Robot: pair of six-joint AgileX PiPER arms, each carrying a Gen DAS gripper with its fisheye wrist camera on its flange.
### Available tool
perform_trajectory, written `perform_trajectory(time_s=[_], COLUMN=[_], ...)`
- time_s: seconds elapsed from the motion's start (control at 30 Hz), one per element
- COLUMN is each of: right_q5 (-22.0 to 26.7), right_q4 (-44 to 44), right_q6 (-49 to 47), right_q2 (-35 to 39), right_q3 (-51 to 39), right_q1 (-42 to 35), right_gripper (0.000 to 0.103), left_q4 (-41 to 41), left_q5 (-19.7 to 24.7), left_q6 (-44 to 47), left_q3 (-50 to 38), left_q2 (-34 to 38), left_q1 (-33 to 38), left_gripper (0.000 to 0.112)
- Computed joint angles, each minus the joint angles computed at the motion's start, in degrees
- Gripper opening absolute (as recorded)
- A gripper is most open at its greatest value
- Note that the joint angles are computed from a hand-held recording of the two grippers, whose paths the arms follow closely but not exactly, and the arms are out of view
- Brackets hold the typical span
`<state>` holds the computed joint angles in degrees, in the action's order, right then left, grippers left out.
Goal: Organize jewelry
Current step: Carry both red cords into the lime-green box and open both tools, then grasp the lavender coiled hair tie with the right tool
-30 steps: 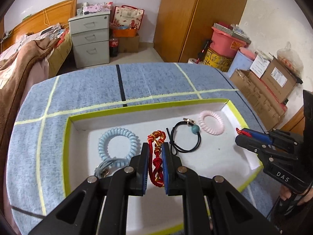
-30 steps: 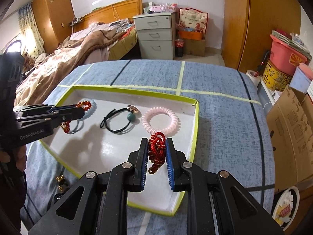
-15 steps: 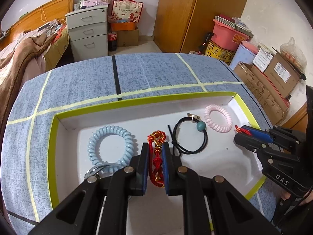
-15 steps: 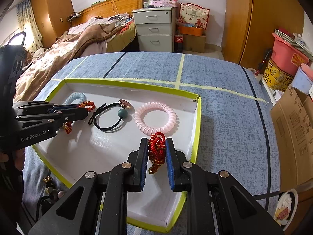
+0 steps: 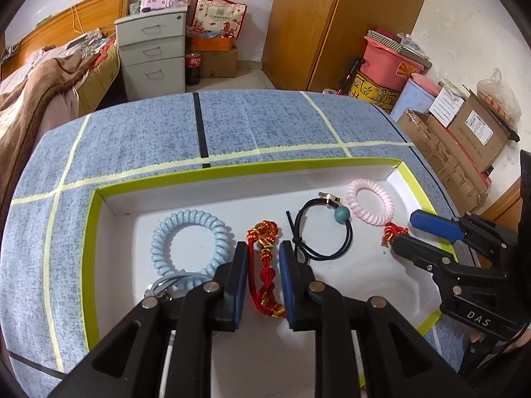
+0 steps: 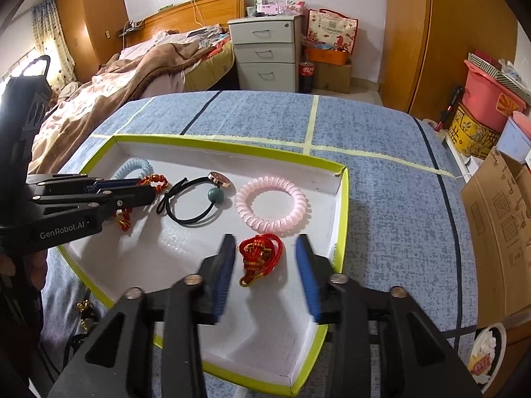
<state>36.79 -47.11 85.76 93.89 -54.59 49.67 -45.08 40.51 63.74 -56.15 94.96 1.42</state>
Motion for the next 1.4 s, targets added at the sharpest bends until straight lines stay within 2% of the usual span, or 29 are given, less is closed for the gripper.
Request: perform_trajectory(time_s=[0.07, 0.1, 0.23, 0.37, 0.67, 0.77, 0.9, 1.0, 1.1, 1.23, 1.4], right_q5=[-0.50, -0.68, 0.13, 2.48, 9.42, 9.55, 7.15, 8.14, 6.60, 6.95, 12.13], right_q4=[-0.21, -0.36, -1.99, -4.28, -5.09, -4.33, -3.49, -2.49, -1.84, -0.22, 5.20], right_q6=[0.83, 1.39, 3.96, 7.50, 11.70, 12.30, 13.41, 13.61, 13.97, 11.76, 3.41], right_q2=[-0.45, -0.77, -2.34, -4.83, -6.89, -6.50, -5.47, -3.80, -3.33, -1.50, 3.79], right_q3=[0.53, 0.87, 2.15, 2.98, 3.53, 3.79, 4.67, 4.08, 4.55, 3.16, -2.70], right_q1=[-0.09, -0.02, 1.39, 4.53, 15.30, 18.61, 21.75, 23.91, 24.32, 24.63, 23.90], right_gripper=[0.044, 0.044, 0.044, 0.044, 0.044, 0.044, 0.044, 0.044, 0.044, 0.044, 0.044], left_q4=[-0.86, -1.12, -2.29, -4.05, -8.30, -9.06, -8.95, -9.00, -8.49, -7.93, -7.46], left_q5=[0.86, 1.19, 1.85, 4.92, 9.56, 13.85, 15.26, 17.79, 17.69, 19.24, 19.86], left_q6=[1.01, 1.01, 2.49, 5.64, 14.71, 17.79, 19.80, 21.64, 22.55, 24.35, 25.17], left_q3=[0.24, 0.30, 1.57, 3.33, 12.60, 14.15, 15.96, 17.04, 18.29, 19.74, 20.79], left_q2=[-0.52, -0.74, -2.87, -6.01, -16.25, -17.78, -19.34, -19.67, -20.42, -20.85, -20.76], left_q1=[0.45, 0.57, 1.90, 4.38, 13.93, 18.37, 21.93, 25.01, 26.18, 28.75, 30.90], left_gripper=[0.037, 0.039, 0.041, 0.047, 0.050, 0.050, 0.050, 0.050, 0.051, 0.051, 0.051])
